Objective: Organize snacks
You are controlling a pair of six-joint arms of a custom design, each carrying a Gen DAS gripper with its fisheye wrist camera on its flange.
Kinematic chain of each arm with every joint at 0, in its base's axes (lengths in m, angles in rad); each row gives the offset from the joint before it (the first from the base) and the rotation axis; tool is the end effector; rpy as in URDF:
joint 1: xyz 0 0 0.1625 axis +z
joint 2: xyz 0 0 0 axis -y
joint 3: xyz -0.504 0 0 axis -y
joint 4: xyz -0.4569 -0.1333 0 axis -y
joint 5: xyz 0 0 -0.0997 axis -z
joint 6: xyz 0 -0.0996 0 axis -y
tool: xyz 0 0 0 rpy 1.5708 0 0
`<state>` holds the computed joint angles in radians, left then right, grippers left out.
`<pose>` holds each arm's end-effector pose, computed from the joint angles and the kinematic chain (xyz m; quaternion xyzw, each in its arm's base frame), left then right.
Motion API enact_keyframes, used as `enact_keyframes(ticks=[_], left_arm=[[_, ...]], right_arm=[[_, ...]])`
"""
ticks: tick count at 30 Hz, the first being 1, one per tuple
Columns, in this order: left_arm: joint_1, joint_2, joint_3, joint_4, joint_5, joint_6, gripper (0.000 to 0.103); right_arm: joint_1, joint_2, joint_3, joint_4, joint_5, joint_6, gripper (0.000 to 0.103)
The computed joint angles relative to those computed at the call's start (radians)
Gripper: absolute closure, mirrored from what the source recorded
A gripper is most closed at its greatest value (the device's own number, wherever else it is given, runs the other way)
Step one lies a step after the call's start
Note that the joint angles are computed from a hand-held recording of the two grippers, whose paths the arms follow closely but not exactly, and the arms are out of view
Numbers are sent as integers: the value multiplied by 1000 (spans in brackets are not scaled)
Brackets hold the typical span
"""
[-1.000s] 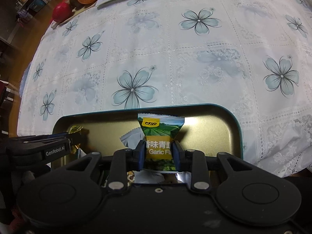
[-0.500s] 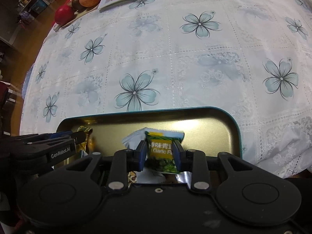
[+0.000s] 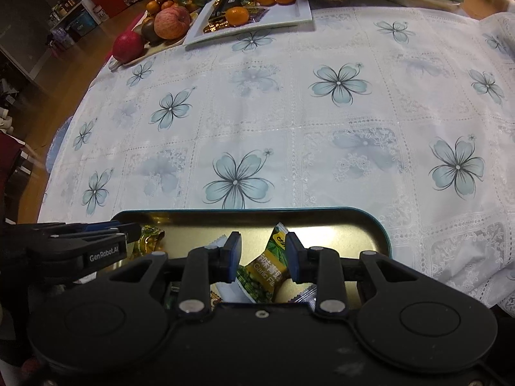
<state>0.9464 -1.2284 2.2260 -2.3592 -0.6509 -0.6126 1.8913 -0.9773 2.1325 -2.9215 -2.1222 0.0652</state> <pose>-0.1210 -0.5315 0.1736 0.0516 0.8909 -0.1797 0.4139 0.2599 -0.5255 0.0985 0.0956 -0.9532 0.1441 0.2479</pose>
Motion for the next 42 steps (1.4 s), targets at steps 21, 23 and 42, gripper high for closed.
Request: enact_keyframes(ticks=[21,23,42], left_arm=[[-125,-82,201,-207,68,-92,71],[-152,-86,228,-219,79,-103,71],[-309,-118,354,-134,112,-310,71]], right_arm=[[116,64,209,-638,-173,-226,63],[130,79,233,-726,-184,-248,61],[137,70,379,-910,-217,-128,38]])
